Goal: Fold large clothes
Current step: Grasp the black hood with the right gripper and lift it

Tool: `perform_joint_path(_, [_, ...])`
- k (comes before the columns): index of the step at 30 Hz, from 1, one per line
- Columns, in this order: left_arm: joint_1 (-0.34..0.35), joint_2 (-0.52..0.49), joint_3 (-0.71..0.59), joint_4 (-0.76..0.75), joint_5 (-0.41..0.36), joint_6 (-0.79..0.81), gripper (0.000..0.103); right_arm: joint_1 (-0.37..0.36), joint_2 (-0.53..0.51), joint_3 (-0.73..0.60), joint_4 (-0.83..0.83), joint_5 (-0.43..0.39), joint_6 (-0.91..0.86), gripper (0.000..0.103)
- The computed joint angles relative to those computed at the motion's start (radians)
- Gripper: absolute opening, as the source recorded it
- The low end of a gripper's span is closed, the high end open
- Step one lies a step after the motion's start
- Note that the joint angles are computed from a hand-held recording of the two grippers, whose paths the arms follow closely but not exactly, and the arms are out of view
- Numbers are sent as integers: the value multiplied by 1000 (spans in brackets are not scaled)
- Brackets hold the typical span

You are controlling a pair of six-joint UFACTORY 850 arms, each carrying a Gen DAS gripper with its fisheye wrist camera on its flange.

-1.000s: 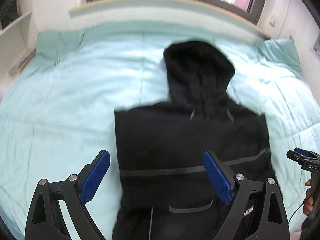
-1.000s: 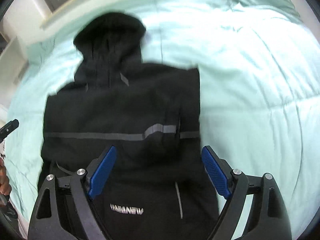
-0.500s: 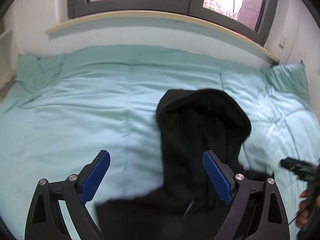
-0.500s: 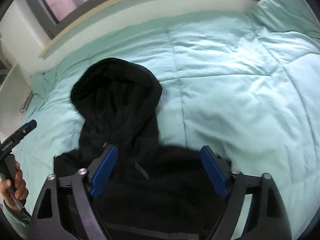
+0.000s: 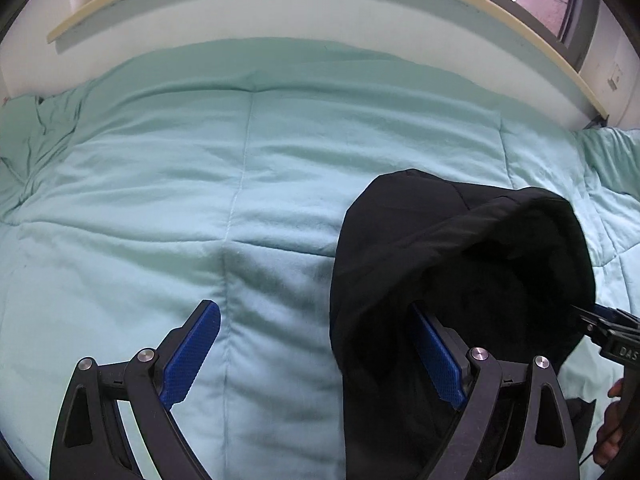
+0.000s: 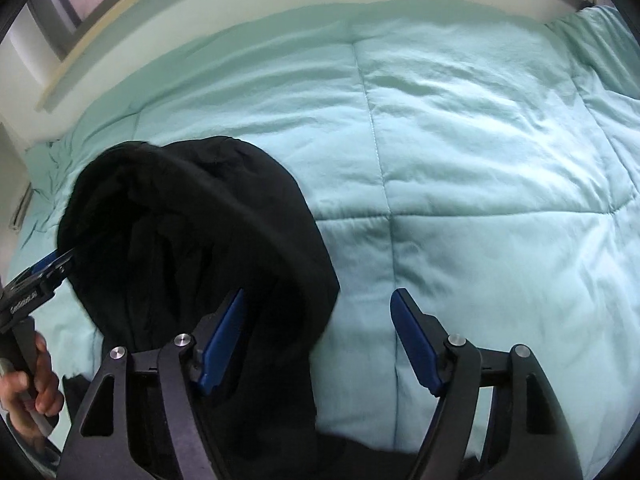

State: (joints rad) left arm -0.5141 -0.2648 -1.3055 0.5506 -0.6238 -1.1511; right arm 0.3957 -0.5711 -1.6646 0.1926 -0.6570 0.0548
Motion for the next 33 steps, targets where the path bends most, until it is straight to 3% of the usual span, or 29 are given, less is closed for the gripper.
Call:
perform_joint_path(1, [-1,-8,-3,14,-3,-5,92,1,-15,-11,3,-1,0,66])
perform_joint_path(2, [0,-15,-9,22,-11,0,66,3,-35,-27,1,-7,6,57])
perform_joint_path(4, [20,-24,-28,-70,-30,96,9,11,-58,-49,-44,-26,42,10])
perform_joint_path(5, [40,9,2,-131,19,109,9,11,-52,-39,-66,-13,59,10])
perform_joint_path(7, [79,135,118,-231,213,146,9,-8,25,46,17,78,31,8])
perform_joint_path(10, [92,258,218,-362,368,267,12,-36,142,163,207,177,-130,8])
perform_joint_path(13, [86,222,209,-327,277,267,13,-10,189,227,121,233,-108,8])
perform_joint_path(15, [107,107,175,-442,143,386,13,4,138,210,66,187,-77,8])
perform_joint_path(17, [117,32,184,-534,117,501,21,9,59,172,43,116,-75,9])
perform_joint_path(19, [109,62,235,-497,203,483,22,7,9,157,33,78,-82,9])
perform_joint_path(21, [112,77,233,-531,175,493,27,-3,11,171,66,89,-106,13])
perform_joint_path(22, [110,88,230,-528,152,489,30,-8,24,180,68,96,-109,23])
perform_joint_path(24, [88,145,254,-419,128,392,40,-14,47,191,51,88,-105,39])
perform_joint_path(26, [58,224,299,-309,100,284,58,-26,89,219,58,79,-154,40])
perform_joint_path(30, [19,348,360,-242,85,174,58,-44,182,278,96,54,-267,41])
perform_joint_path(33, [-18,345,303,-136,77,103,58,-37,213,251,112,27,-304,45])
